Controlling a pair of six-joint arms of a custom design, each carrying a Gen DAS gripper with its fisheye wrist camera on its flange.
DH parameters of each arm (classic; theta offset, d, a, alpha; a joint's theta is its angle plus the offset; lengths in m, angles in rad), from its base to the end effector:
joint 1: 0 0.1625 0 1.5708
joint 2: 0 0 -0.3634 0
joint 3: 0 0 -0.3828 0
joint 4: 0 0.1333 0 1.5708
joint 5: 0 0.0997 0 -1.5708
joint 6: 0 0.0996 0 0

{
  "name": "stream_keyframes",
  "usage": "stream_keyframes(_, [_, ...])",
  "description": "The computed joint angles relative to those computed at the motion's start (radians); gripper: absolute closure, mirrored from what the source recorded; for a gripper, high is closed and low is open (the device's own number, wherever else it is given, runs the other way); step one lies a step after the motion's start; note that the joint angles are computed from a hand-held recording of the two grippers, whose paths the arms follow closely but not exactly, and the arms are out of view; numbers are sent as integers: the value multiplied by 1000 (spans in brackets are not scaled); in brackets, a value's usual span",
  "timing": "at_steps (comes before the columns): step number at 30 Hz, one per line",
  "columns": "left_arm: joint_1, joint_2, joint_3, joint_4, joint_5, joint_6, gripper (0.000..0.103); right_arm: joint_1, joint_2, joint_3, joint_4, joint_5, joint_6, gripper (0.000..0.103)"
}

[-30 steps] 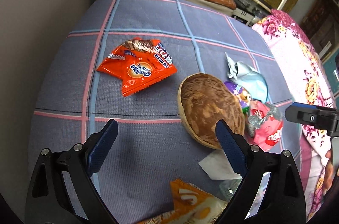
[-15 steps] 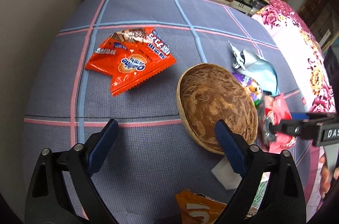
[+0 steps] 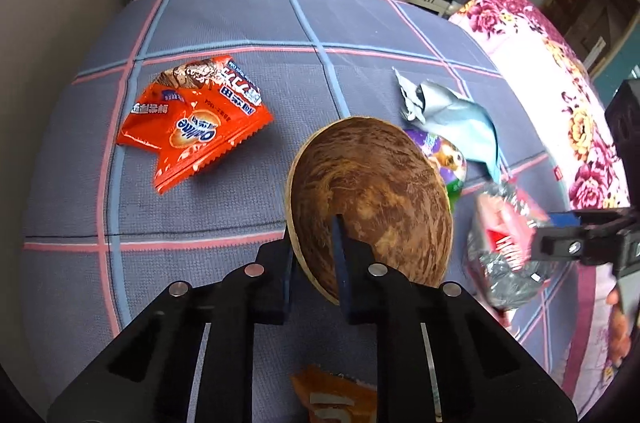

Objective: Collect trash
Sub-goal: 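Move both grippers back to the table and grasp the brown coconut bowl with the left gripper, then lift the bowl with the left gripper while the right gripper grasps the pink snack bag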

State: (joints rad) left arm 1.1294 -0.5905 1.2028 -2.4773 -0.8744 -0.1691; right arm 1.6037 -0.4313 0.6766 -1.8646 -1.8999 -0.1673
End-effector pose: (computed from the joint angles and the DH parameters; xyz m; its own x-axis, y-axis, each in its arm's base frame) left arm -0.1347 -0.7467 0.1006 -0.8309 0.0117 -0.5563 0.2729 0.8798 -0.3892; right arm 0.1276 -0.8019 0.1321 -0.9277 -0.1815 0.3264 -0.1900 0.9818 0.0060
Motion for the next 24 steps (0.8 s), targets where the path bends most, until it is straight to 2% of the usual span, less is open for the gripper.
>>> stream_keyframes(4, [-1,-7,13,-3,-2,4,85,2,-53,61,-18,27,5,19])
stream_keyframes(6, [0,-9,16,-8,-7,4,85,8,-51,51,-22,41,16,19])
stream_keyframes(10, [12,-21,29,-16,-41,-6,85,24,-27,18,3,20,20,19])
stream_keyframes(13, [16,-30,39,-22,-54,-3,85,23,-37,62,19,7,30,19])
stream_keyframes(17, [18,-28,33,-21,-60,9,84,26,-38,126,-27,-12,-1,19])
stream_keyframes(19, [19,-30,32,-16,-65,7,83,22,-31,135,-67,8,-10,20])
stream_keyframes(21, [19,-33,37,-15,-63,7,82,16,-21,123,-69,25,-21,39])
stream_keyframes(22, [18,-37,42,-16,-62,5,82,10,-14,105,-39,43,-19,65])
stream_keyframes(23, [18,-39,46,-16,-61,3,82,8,-10,95,-23,51,-18,80])
stream_keyframes(24, [18,-39,45,-14,-61,-2,82,11,-12,100,-31,40,-29,81])
